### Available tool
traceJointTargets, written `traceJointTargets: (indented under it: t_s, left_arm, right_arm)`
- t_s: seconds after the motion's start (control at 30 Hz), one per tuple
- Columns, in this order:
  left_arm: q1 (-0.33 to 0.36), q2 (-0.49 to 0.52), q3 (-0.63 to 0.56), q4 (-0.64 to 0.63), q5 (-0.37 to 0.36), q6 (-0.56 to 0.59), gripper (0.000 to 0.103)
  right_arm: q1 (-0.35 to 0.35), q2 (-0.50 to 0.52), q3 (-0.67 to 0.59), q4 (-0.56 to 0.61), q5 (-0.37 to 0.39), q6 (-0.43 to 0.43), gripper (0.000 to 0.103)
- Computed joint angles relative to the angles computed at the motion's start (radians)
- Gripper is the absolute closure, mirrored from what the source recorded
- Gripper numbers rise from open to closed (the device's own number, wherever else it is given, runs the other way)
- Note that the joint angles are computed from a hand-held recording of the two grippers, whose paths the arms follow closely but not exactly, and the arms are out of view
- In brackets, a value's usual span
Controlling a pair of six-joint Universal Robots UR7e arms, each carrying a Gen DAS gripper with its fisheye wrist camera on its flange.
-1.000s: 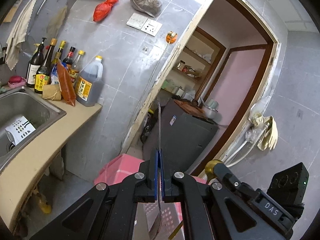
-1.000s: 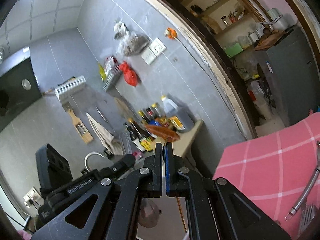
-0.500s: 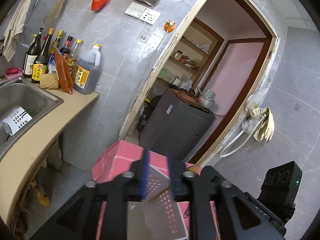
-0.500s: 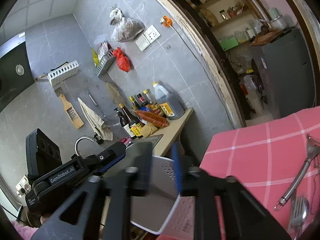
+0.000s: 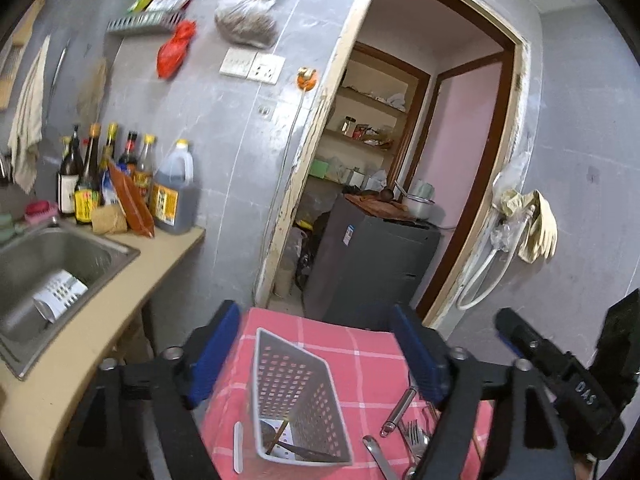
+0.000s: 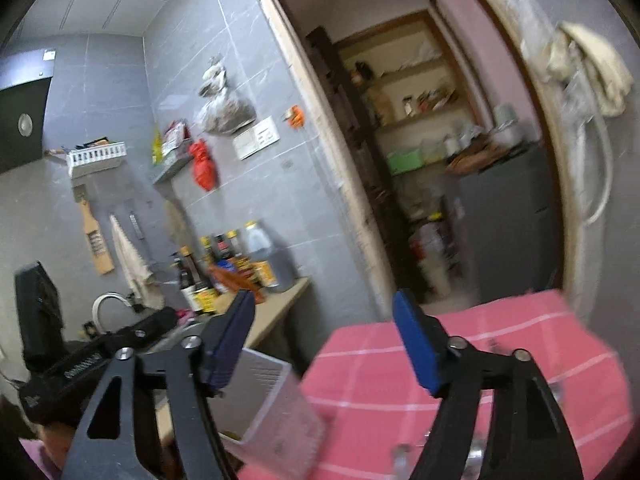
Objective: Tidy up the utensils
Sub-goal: 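Carry both spoons to the white utensil holder and drop them in, then move both open tools back over the utensil pile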
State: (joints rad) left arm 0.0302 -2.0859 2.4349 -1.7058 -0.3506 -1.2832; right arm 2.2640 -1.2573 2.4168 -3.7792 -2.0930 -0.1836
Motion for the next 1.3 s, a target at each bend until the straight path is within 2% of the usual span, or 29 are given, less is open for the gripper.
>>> traceJointTargets:
  t_s: [0.07, 0.13, 0.23, 0.43, 0.6, 0.77, 0.87, 1.1, 1.3]
  left_arm:
    - [-0.021, 0.024, -0.009, 0.04, 0.006, -0.036, 0.014]
    - [-0.046, 0.064, -0.019, 0.081, 0.007, -0.075, 0.01]
    - [-0.065, 0.111, -0.022, 0.079, -0.005, -0.086, 0.008]
    - [-0.091, 0.23, 0.0, -0.031, -0.026, -0.065, 0.004]
    - [-0.095, 0.331, 0.031, -0.166, -0.041, -0.032, 0.004]
    - [-0.089, 0.426, 0.061, -0.293, -0.065, -0.017, 0.004]
    - [-0.07, 0.482, 0.074, -0.392, -0.107, 0.025, 0.004]
    - [0.001, 0.575, 0.101, -0.593, -0.213, 0.125, 0.004]
    - [0.077, 0.632, 0.108, -0.695, -0.286, 0.153, 0.004]
  right_arm:
    - [0.021, -0.032, 0.011, -0.011, -0.062, -0.038, 0.025]
    - [0.039, -0.062, 0.019, -0.017, -0.113, -0.068, 0.018]
    - [0.059, -0.103, 0.032, -0.027, -0.182, -0.117, 0.013]
    - [0.076, -0.167, 0.064, -0.081, -0.29, -0.247, 0.007]
    - [0.056, -0.223, 0.093, -0.084, -0.325, -0.309, 0.006]
    - [-0.015, -0.308, 0.138, -0.028, -0.307, -0.306, 0.006]
    - [-0.08, -0.361, 0.169, 0.022, -0.264, -0.284, 0.006]
    - [-0.272, -0.466, 0.238, 0.137, -0.102, -0.237, 0.006]
    - [-0.413, -0.485, 0.266, 0.206, 0.023, -0.201, 0.006]
